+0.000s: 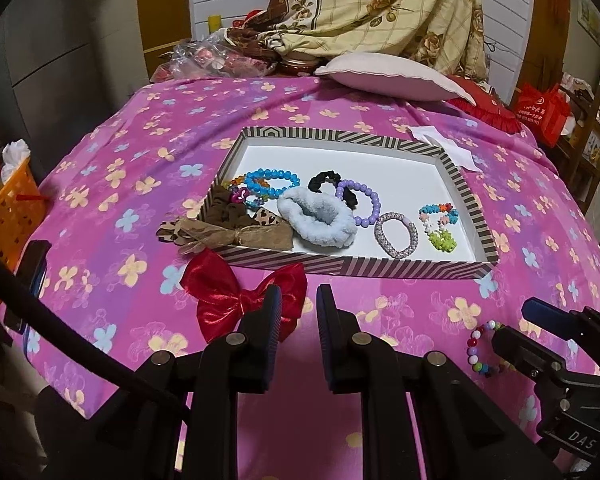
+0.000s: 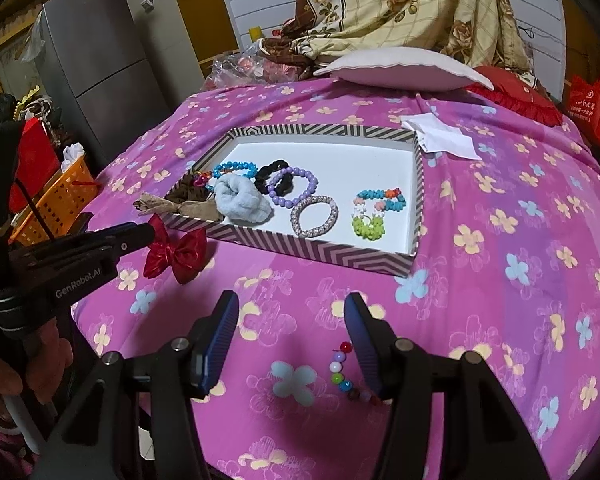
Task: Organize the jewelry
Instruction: 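Withdraw both tools toward the red bow and round bead bracelet, then grasp the round multicolour bead bracelet with the right tool while the left tool grasps the red bow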
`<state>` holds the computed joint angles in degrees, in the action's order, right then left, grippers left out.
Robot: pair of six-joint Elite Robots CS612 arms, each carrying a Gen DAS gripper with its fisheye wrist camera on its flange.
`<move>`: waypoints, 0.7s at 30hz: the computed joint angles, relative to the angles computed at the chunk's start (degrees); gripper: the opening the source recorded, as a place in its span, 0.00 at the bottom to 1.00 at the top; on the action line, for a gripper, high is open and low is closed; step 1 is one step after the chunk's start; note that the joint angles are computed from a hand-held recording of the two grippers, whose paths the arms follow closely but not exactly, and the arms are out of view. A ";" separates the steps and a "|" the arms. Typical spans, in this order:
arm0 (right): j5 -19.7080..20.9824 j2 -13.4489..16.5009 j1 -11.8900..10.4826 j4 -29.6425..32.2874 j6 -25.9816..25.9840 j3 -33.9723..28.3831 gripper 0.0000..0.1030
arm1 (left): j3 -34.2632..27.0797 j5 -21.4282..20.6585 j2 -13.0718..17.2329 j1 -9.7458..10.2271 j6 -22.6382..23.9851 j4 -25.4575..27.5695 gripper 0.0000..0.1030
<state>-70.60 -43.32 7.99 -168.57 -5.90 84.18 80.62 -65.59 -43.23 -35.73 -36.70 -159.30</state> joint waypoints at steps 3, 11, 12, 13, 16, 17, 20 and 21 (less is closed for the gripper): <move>-0.03 -0.28 0.11 -0.02 -0.41 0.37 0.56 | 0.43 0.28 -0.23 -0.16 -0.02 -0.01 0.37; -0.06 -0.75 0.27 -0.34 -0.72 1.11 0.60 | 1.41 0.55 -0.82 -0.44 -0.47 -0.18 0.37; -0.01 -0.75 0.27 -0.37 -0.69 1.13 0.61 | 1.48 0.59 -0.85 -0.44 -0.52 -0.25 0.37; -0.02 -0.82 0.29 -0.48 -0.66 1.26 0.61 | 1.63 0.64 -0.92 -0.46 -0.60 -0.35 0.37; -0.05 -0.98 0.32 -0.65 -0.82 1.50 0.62 | 1.91 0.66 -1.03 -0.48 -0.69 -0.54 0.37; -0.14 -1.02 0.35 -0.67 -0.89 1.57 0.62 | 2.03 0.66 -1.11 -0.50 -0.79 -0.48 0.37; 0.15 -1.11 0.29 -0.65 -0.85 1.68 0.62 | 2.56 0.67 -1.37 -0.54 -1.15 -0.61 0.37; 0.15 -1.10 0.30 -0.59 -0.87 1.66 0.62 | 2.68 0.65 -1.43 -0.54 -1.26 -0.61 0.37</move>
